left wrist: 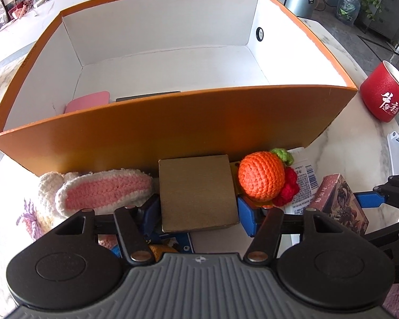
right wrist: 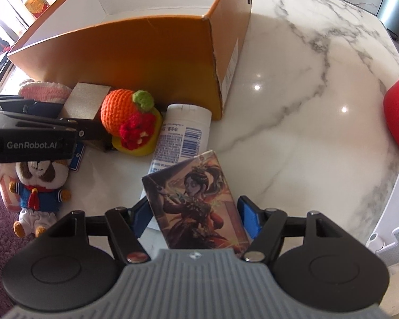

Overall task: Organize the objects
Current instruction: 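Grasp the brown cardboard box with the left tool while the right tool grasps the anime card box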

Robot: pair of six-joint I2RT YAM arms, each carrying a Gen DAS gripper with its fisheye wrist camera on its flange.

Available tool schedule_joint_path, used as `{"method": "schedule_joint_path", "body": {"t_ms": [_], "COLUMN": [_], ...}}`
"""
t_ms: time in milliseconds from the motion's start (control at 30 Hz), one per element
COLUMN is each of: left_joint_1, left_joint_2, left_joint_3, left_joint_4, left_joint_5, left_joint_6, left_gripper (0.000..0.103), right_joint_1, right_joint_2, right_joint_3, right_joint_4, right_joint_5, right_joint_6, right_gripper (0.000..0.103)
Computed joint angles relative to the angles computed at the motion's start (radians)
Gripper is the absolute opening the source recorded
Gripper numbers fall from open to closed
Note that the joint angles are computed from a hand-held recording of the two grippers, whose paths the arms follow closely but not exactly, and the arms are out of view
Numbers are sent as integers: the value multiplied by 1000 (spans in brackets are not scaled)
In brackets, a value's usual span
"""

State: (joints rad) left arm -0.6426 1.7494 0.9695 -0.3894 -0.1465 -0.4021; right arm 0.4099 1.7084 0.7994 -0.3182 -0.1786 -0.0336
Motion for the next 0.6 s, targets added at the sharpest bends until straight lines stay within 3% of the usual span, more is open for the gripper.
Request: {"method": "schedule_joint_path", "body": {"t_ms": [433,600], "left_joint_1": [-8,1], "left_joint_2": [-192,-276], "left_joint_3": [-99,-120], "left_joint_4": [-19,-43], "left_joint_5": [50,95], "left_joint_6": [-5,6], "left_gripper": [70,70], "right_joint_1": [37,44], "right_joint_2": [-113,-117], "right_joint_3": [-46,13], "right_joint_4": [-38,-65], "right_joint_5": [52,54], "right_joint_6": [32,23], "right_gripper": [65,64]}}
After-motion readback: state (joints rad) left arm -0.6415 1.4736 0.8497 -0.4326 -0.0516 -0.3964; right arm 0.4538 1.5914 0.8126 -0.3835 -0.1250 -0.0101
